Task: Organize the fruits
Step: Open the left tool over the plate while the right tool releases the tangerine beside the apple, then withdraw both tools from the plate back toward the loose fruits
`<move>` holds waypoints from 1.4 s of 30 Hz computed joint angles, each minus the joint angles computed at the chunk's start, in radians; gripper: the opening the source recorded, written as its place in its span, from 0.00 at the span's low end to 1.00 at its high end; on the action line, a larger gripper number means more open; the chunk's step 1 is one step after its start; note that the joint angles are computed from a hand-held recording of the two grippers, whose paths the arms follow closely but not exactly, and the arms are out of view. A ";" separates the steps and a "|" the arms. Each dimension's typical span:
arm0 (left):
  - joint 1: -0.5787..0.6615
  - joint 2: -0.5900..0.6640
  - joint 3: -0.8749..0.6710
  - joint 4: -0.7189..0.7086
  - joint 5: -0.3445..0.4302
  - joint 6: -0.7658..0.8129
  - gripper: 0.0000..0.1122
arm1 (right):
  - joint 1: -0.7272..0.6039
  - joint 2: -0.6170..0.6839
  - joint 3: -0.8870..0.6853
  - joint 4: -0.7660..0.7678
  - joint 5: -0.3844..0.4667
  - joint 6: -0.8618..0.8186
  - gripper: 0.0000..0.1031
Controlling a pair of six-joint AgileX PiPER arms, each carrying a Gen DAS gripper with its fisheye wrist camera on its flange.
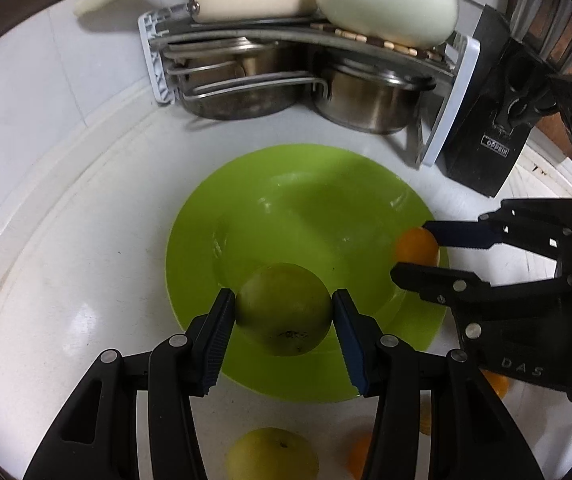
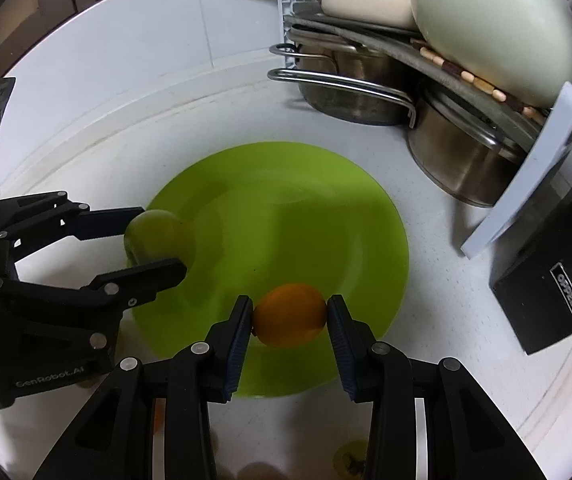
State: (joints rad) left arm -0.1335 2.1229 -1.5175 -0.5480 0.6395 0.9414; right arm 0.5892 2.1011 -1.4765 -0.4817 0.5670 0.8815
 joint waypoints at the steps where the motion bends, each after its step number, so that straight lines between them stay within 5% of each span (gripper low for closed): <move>1: -0.002 0.005 -0.004 0.009 0.001 -0.007 0.44 | -0.005 0.007 -0.008 0.013 0.000 -0.014 0.38; 10: 0.007 -0.016 0.022 -0.022 -0.019 0.016 0.49 | -0.015 0.003 0.006 0.008 -0.026 0.011 0.45; 20: 0.056 -0.169 0.199 -0.181 -0.083 0.178 0.59 | 0.069 -0.108 0.127 -0.244 -0.007 0.310 0.45; 27: 0.094 -0.325 0.371 -0.367 -0.135 0.397 0.66 | 0.162 -0.197 0.203 -0.428 0.067 0.536 0.50; 42: 0.284 -0.607 0.628 -0.657 -0.047 0.688 0.80 | 0.436 -0.303 0.268 -0.645 0.350 0.851 0.65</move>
